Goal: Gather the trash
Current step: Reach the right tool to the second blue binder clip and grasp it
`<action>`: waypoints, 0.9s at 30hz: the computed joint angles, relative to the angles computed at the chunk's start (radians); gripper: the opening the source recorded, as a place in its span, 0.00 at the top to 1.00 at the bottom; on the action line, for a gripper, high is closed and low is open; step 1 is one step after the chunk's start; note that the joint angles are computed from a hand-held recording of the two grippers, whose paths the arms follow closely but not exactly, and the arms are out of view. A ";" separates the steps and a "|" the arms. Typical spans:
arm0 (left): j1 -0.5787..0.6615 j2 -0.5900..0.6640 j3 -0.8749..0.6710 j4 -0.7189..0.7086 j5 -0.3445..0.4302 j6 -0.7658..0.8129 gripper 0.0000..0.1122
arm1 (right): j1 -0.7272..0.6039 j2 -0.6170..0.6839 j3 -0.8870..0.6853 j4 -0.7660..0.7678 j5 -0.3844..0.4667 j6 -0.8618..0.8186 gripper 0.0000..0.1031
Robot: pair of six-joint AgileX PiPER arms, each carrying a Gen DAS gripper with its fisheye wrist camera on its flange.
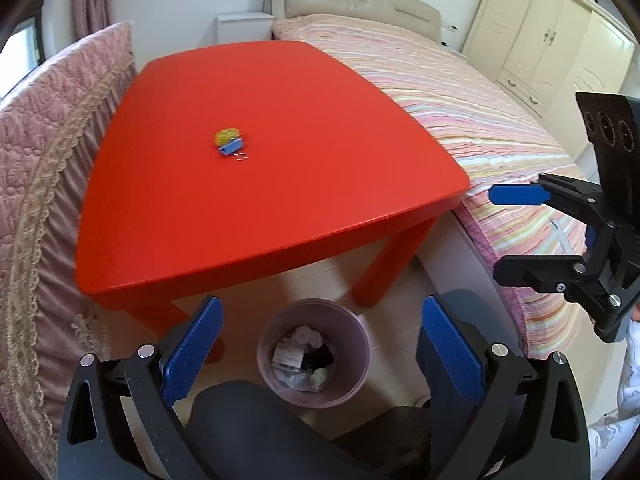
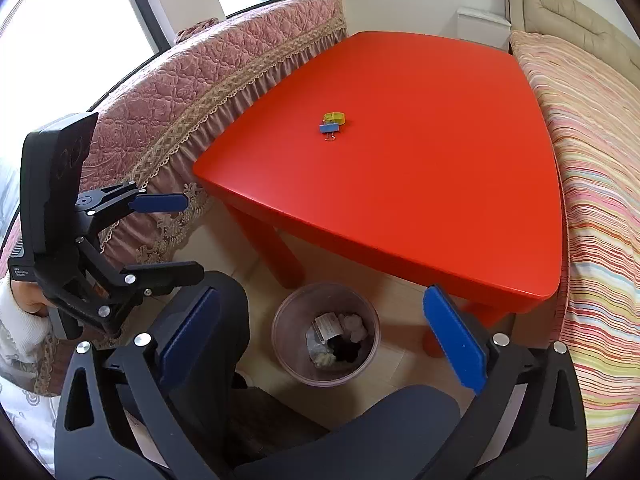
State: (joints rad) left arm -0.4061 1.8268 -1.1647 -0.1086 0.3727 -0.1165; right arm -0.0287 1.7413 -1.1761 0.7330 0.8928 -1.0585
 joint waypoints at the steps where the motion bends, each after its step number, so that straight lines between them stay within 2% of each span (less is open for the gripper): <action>1: 0.001 -0.001 0.002 0.004 -0.001 -0.003 0.15 | 0.001 0.001 0.001 0.003 0.001 -0.001 0.03; 3: -0.001 -0.002 0.003 0.048 -0.002 -0.049 0.15 | 0.008 0.006 -0.002 0.002 0.000 0.005 0.03; 14: 0.040 -0.040 0.024 0.032 -0.017 -0.044 0.15 | 0.057 0.055 -0.105 -0.016 0.005 0.063 0.03; 20: 0.069 -0.054 0.027 0.047 -0.021 -0.056 0.15 | 0.116 0.162 -0.291 -0.069 0.038 0.153 0.03; 27: 0.110 -0.064 0.021 0.024 -0.031 -0.037 0.15 | 0.193 0.344 -0.592 -0.173 0.104 0.268 0.03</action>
State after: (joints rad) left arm -0.2960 1.7626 -1.1433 -0.0849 0.3421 -0.1530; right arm 0.1643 2.0854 -1.7681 0.5604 0.9972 -0.7909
